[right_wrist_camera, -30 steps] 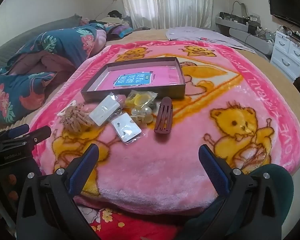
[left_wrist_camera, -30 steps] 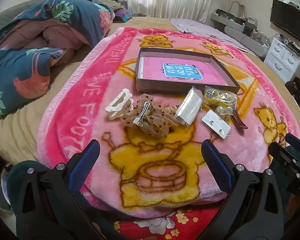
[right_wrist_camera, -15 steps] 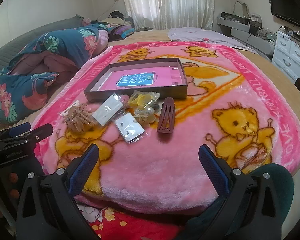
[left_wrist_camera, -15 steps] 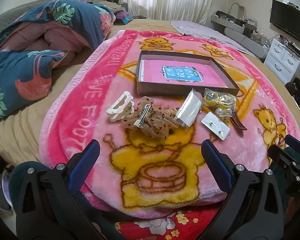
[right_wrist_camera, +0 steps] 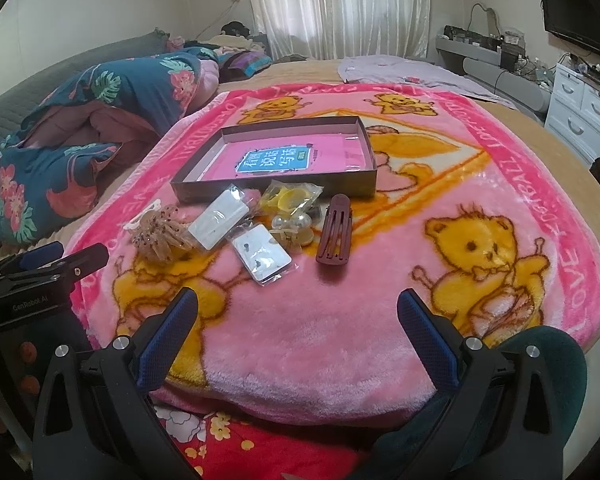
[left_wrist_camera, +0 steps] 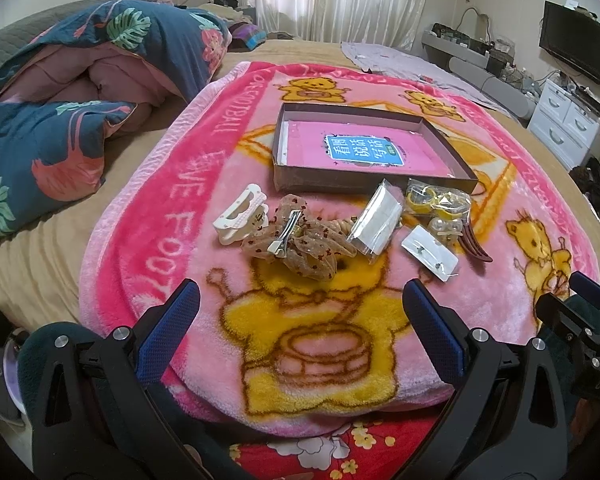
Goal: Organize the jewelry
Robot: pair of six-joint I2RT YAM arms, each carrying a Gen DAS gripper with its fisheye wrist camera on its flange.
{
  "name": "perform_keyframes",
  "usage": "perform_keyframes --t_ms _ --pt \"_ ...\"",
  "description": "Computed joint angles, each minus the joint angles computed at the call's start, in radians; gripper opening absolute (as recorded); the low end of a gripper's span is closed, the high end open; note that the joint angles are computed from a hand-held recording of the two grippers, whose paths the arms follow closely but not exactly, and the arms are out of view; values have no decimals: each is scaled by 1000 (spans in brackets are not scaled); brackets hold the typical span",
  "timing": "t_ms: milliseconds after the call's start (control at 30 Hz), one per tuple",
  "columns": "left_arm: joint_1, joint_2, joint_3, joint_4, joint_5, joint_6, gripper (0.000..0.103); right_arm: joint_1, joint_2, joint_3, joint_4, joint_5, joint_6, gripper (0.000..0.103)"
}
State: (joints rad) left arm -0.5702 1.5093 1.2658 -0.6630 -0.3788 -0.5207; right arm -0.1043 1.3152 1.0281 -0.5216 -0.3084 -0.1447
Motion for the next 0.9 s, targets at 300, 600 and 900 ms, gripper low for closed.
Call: perform_keyframes --t_ms 300,600,900 --pt "0 -1 -2 1 -2 0 95 -4 0 2 -2 -4 -3 99" --pt "-2 1 0 1 -4 -2 95 -3 0 4 -4 -3 -1 99" --pt "-5 1 -2 1 -9 -2 95 -5 1 6 -3 -5 -2 99"
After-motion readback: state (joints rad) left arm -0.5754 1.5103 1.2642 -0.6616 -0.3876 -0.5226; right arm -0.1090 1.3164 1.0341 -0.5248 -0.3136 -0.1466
